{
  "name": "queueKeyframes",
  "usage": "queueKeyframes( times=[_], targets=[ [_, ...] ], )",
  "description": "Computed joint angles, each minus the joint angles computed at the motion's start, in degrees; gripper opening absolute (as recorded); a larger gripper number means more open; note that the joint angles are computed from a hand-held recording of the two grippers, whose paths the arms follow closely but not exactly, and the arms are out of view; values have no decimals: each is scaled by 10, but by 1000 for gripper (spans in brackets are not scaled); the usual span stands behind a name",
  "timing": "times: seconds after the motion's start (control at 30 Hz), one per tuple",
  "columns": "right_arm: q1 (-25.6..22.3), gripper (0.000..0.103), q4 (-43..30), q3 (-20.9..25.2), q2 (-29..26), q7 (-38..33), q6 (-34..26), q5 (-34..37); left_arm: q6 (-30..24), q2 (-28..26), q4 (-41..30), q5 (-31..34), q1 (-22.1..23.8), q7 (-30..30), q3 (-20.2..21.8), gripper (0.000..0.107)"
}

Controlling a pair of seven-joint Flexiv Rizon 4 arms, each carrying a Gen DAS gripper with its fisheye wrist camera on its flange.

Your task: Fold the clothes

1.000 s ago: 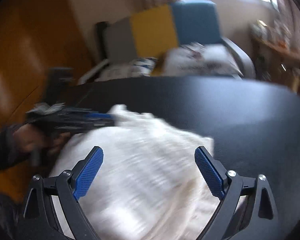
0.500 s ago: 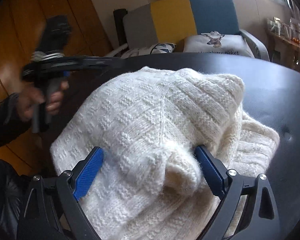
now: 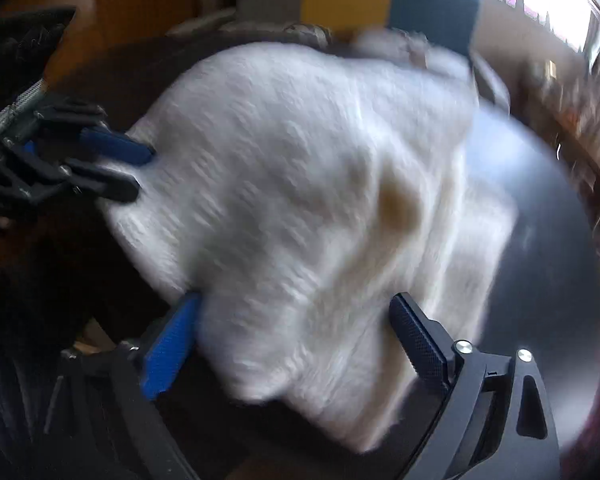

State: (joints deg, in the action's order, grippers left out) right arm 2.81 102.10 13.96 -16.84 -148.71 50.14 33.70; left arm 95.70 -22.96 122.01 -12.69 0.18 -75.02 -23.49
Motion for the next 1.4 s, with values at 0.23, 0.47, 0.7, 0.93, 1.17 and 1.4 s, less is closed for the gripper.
queueKeyframes(
  times=[0.23,0.47,0.7,0.93,1.17,1.4],
  targets=[
    [-13,101,12,-1,21,-9,1,36,21,10,19,5,56,-15,-65,31],
    [-65,101,-33,-28,79,-107,-199,183,-15,30,6,17,-3,-38,1,31],
    [16,101,-20,-64,12,108,-10,85,-24,24,7,-31,-18,-22,11,32],
    [26,101,33,-29,-3,154,126,-41,-18,26,15,-47,8,-13,-23,32],
    [-65,101,-41,38,24,-30,6,125,7,22,26,-59,100,-23,-123,33],
    [-53,101,-153,5,-49,-64,-163,179,-18,7,13,-57,99,-43,-113,33]
  ],
)
